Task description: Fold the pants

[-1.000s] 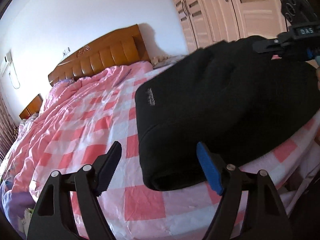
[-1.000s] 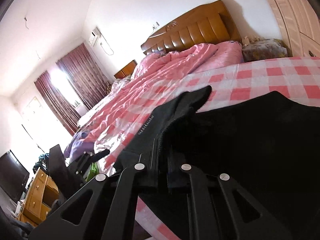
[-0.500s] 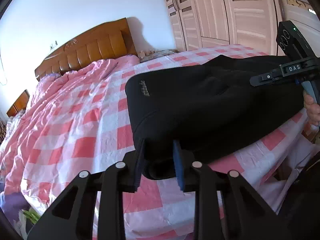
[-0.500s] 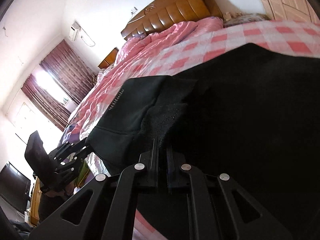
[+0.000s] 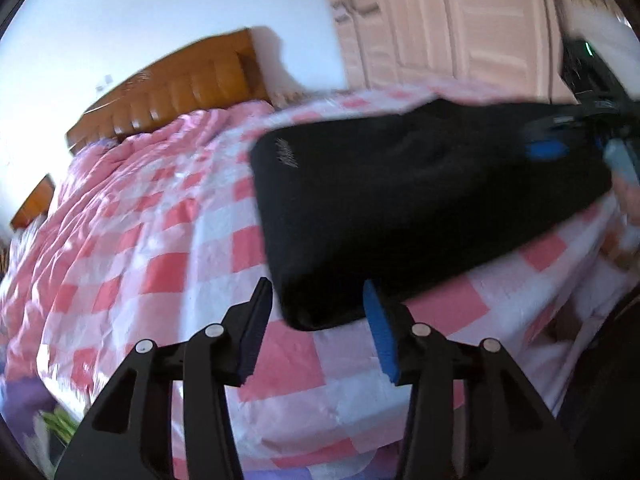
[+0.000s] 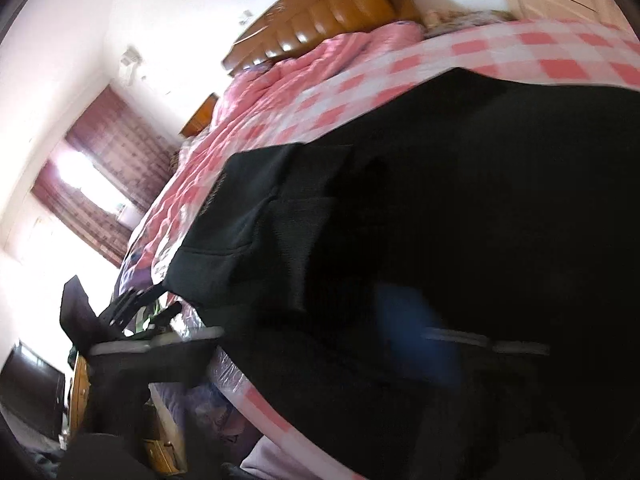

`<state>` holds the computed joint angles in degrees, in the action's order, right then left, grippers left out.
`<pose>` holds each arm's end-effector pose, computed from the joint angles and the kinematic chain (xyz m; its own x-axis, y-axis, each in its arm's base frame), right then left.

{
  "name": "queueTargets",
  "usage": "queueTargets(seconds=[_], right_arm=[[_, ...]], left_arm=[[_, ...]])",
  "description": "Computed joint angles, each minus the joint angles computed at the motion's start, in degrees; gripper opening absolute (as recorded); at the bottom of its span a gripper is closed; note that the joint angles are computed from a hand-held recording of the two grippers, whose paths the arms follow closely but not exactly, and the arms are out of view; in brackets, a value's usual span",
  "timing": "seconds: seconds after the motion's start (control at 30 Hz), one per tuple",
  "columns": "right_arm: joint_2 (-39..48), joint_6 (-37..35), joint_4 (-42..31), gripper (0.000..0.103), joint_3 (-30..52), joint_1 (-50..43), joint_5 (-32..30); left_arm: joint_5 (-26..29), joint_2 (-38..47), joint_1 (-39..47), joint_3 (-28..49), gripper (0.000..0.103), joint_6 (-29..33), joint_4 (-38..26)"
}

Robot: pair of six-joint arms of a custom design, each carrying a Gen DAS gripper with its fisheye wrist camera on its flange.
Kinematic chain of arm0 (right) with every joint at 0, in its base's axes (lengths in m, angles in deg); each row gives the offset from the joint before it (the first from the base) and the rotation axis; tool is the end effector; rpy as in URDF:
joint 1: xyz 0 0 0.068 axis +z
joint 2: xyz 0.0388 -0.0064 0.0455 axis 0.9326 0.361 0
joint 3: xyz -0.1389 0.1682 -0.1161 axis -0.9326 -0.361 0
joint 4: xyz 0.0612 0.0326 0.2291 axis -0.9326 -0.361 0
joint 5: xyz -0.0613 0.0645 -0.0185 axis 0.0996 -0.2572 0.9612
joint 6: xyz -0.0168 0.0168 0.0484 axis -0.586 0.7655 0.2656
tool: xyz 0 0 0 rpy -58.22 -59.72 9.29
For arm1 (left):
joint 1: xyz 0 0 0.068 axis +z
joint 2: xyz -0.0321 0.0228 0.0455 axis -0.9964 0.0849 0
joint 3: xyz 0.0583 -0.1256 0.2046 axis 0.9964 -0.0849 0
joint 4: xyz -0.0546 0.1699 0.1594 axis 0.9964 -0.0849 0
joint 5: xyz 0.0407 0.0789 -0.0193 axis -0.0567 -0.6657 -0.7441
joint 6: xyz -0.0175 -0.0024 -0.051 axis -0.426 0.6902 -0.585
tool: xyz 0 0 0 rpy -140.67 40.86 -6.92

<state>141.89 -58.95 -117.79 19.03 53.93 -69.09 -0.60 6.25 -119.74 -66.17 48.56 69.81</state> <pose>0.3263 -0.0573 0.1227 -0.8172 -0.0731 -0.5718 -0.4658 0.6680 0.5803 0.1740 -0.0986 0.1475 -0.6060 0.2143 -0.7661 0.0905 0.9754 0.2012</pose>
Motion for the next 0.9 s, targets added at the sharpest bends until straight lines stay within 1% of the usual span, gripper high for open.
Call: queueTargets(seconds=[0.07, 0.13, 0.17, 0.23, 0.27, 0.33, 0.37, 0.4, 0.43, 0.47, 0.5, 0.53, 0.57, 0.63, 0.7, 0.73, 0.8, 0.87, 0.9], right_arm=[[0.5, -0.7, -1.7, 0.098, 1.5, 0.6, 1.6], [2.6, -0.6, -4.3, 0.099, 4.4, 2.3, 2.1], [4.2, -1.6, -6.7, 0.099, 6.8, 4.4, 2.8], [4.5, -2.1, -6.8, 0.099, 8.4, 8.1, 5.1], [6.0, -2.5, -8.5, 0.099, 10.9, 10.3, 5.7], [8.4, -1.0, -9.8, 0.099, 14.6, 13.4, 5.2], [9.6, -0.4, -10.3, 0.091, 16.4, 14.5, 4.7], [9.9, 0.9, -9.1, 0.081, 16.8, 15.2, 4.9], [10.4, 2.5, -8.1, 0.056, 17.3, 15.6, 5.3], [11.0, 3.3, -8.1, 0.049, 18.0, 15.3, 3.5], [9.9, 4.2, -6.0, 0.043, 16.3, 14.9, 3.0], [8.2, 4.8, -3.9, 0.022, 14.4, 14.4, 2.8], [6.3, 4.9, -2.9, 0.022, 12.7, 13.7, 2.1], [2.7, 5.5, -0.8, 0.021, 10.0, 13.1, 2.0], [-2.1, 6.0, 1.4, 0.021, 7.4, 13.0, 1.6], [-3.1, 6.1, 1.4, 0.021, 7.4, 12.8, 1.1], [-5.5, 7.3, 1.4, 0.021, 8.8, 13.5, 0.1], [-8.5, 7.2, 1.9, 0.021, 8.1, 13.4, -1.0], [-9.8, 7.6, 2.6, 0.020, 7.6, 13.1, -1.5]], left_arm=[[-1.0, -2.7, 0.6, -1.5, 0.048, -1.2, 0.1], [0.1, -3.8, 2.5, -2.5, 0.049, -1.7, 0.9], [0.1, -3.0, 3.1, -2.7, 0.050, -1.9, 2.0], [0.1, -2.2, 3.0, -2.5, 0.050, -2.1, 2.7], [-0.1, -1.3, 2.8, -2.4, 0.050, -2.2, 3.6], [-0.5, -0.5, 1.9, -2.0, 0.051, -3.4, 3.9], [-0.1, 0.1, 2.0, -2.1, 0.051, -3.6, 4.8], [-0.2, 0.7, 1.9, -2.0, 0.051, -3.8, 5.4], [-0.1, 1.1, 2.0, -2.1, 0.051, -3.9, 5.9], [0.2, 0.9, 2.1, -2.3, 0.051, -4.2, 5.8], [0.8, 0.5, 2.0, -2.5, 0.055, -4.1, 5.7], [0.8, 0.3, 1.6, -2.5, 0.063, -4.1, 5.6], [-0.5, 0.8, 0.3, -2.2, 0.068, -4.5, 5.2], [-1.1, 2.4, -1.0, -1.4, 0.070, -4.7, 5.0], [-2.1, 5.3, -1.6, -0.4, 0.071, -5.3, 5.6], [-2.6, 6.5, -1.6, 0.0, 0.071, -5.8, 6.1], [-2.0, 8.1, -0.3, 1.0, 0.071, -7.2, 6.6], [-2.3, 9.5, 0.7, 2.3, 0.071, -7.4, 6.2], [-2.7, 11.5, 1.7, 4.1, 0.071, -7.3, 4.9]])
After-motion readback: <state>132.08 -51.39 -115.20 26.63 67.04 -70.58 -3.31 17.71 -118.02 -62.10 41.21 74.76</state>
